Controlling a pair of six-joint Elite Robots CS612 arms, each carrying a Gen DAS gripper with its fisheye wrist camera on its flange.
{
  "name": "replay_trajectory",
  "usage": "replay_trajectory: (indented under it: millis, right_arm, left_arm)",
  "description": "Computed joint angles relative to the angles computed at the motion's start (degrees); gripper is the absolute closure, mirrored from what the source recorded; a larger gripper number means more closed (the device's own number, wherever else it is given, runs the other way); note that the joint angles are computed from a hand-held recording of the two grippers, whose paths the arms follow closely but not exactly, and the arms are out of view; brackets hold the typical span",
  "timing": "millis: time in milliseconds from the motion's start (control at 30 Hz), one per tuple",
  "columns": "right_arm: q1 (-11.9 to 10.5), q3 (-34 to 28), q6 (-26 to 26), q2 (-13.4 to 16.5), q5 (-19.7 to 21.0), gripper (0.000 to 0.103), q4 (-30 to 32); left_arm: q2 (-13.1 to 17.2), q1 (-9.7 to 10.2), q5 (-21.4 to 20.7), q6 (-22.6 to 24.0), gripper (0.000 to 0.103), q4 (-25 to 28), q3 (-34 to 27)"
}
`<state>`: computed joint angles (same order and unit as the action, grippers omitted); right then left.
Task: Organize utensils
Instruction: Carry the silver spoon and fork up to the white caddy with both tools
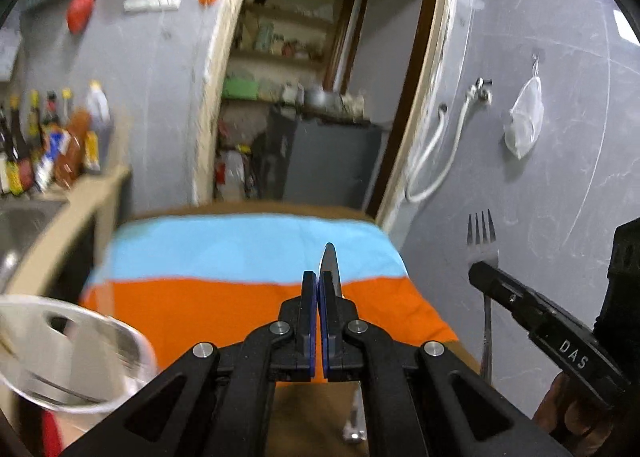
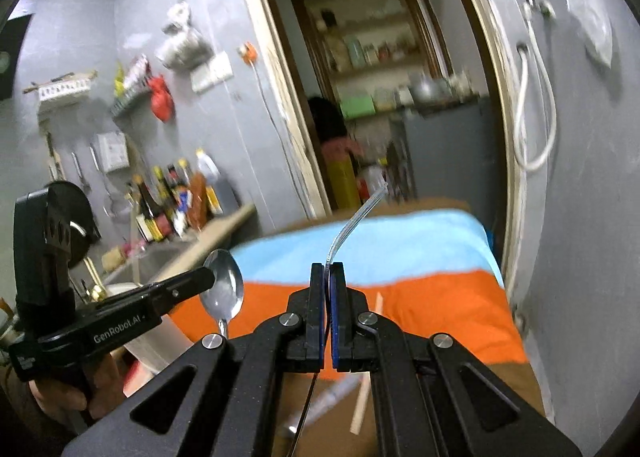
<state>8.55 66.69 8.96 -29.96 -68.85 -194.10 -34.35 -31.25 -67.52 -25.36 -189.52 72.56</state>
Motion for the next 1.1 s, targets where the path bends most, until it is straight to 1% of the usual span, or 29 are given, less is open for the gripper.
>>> replay_trajectory:
  millis: [133,233,367,433,600,667,700,833,967,1100]
  right_arm:
    - [1.12,-0.86,1.81,-0.52,1.04,0.101,-3.09]
    - [2.37,-3.13,2.48,0.13,1.45,0.100,-5.43]
    - [4.11,-7.23,3.20,1.76,2.65,0.100,-8.19]
    - [4.85,-8.56,3.68,2.32,3.01,0.100,-9.24]
    - [6.84,-14.24,5.27,4.98,3.92,0.100,-10.03]
    - [7.60,-16.15,5.50,6.02,4.10,0.100,-10.13]
    - [7.98,-17.02,5.31,6.50,4.03,0.100,-10.02]
    - [9.03,-18.81,3.79,7.85,3.34,0.100,-10.18]
    - [9.92,-20.14,0.43,9.24,1.16,0.100,-10.05]
    - [10.46,-20.84,-2.00,10.22,-0.60,0.100,-9.75]
  left_arm:
    - [-2.94,-0.15,3.83,4.14,0.101,-4.28,3.56]
    - [-4.67,-0.08,6.99,6.46,0.101,-7.20,5.63]
    - [-6.82,0.34,10.78,7.09,0.101,-10.39,8.52]
    - [-7.89,0.61,13.41,7.41,0.101,-12.27,10.17]
    - [-9.79,1.41,20.23,7.60,0.101,-16.23,13.77]
    - [-10.18,1.77,22.27,7.72,0.101,-17.22,14.74]
    - [-10.32,2.02,23.98,8.03,0.101,-17.80,15.21]
    - [-10.32,2.90,27.44,7.76,0.101,-18.45,16.00]
    - [-9.85,3.63,28.83,7.35,0.101,-18.39,16.32]
    - [-8.55,3.90,29.97,7.33,0.101,-18.56,16.11]
